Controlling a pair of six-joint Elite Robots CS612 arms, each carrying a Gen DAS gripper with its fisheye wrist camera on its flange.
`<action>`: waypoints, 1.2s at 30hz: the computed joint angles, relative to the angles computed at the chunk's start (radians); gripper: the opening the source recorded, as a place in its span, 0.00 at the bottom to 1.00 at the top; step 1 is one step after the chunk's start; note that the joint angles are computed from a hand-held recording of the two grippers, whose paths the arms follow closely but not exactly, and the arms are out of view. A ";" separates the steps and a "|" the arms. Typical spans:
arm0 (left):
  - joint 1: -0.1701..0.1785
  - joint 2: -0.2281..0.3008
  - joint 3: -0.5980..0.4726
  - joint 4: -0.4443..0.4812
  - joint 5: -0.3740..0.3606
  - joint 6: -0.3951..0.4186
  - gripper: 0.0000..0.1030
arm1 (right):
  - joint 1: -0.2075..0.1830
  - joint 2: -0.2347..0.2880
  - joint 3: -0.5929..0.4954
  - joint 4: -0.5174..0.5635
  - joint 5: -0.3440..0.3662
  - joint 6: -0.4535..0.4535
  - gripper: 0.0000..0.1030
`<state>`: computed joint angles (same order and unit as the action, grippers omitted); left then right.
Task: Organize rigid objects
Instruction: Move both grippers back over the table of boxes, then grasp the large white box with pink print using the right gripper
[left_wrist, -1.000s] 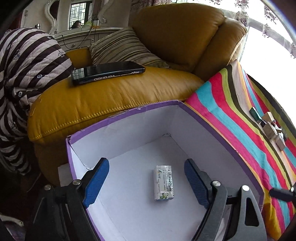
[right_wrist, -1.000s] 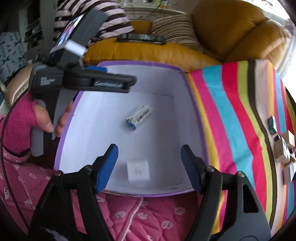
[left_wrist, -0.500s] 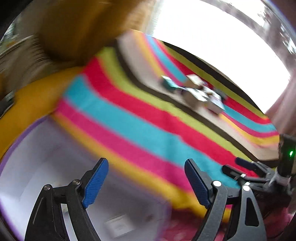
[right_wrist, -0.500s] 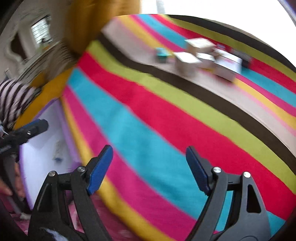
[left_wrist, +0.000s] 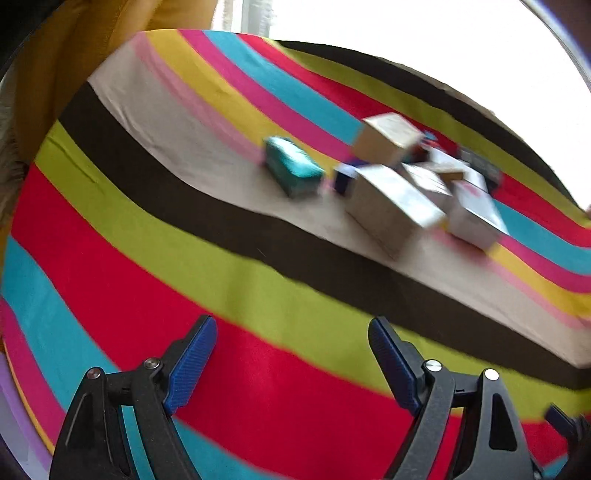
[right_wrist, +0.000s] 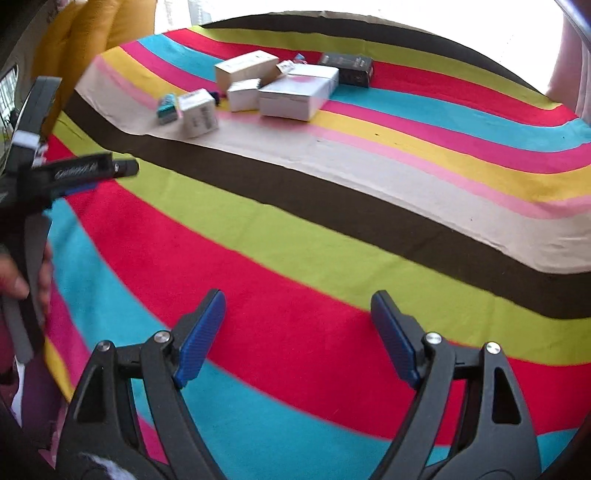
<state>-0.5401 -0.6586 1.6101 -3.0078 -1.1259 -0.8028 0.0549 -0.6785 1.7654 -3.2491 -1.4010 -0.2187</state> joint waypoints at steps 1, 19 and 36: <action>0.003 0.005 -0.009 0.014 0.020 -0.016 0.83 | 0.001 0.006 -0.010 -0.004 -0.012 -0.006 0.83; 0.031 0.041 -0.091 0.149 0.068 -0.094 1.00 | 0.080 0.200 -0.483 0.270 -0.112 0.117 0.98; 0.033 0.037 -0.088 0.156 0.072 -0.105 1.00 | 0.075 0.239 -0.578 0.309 -0.144 0.201 0.68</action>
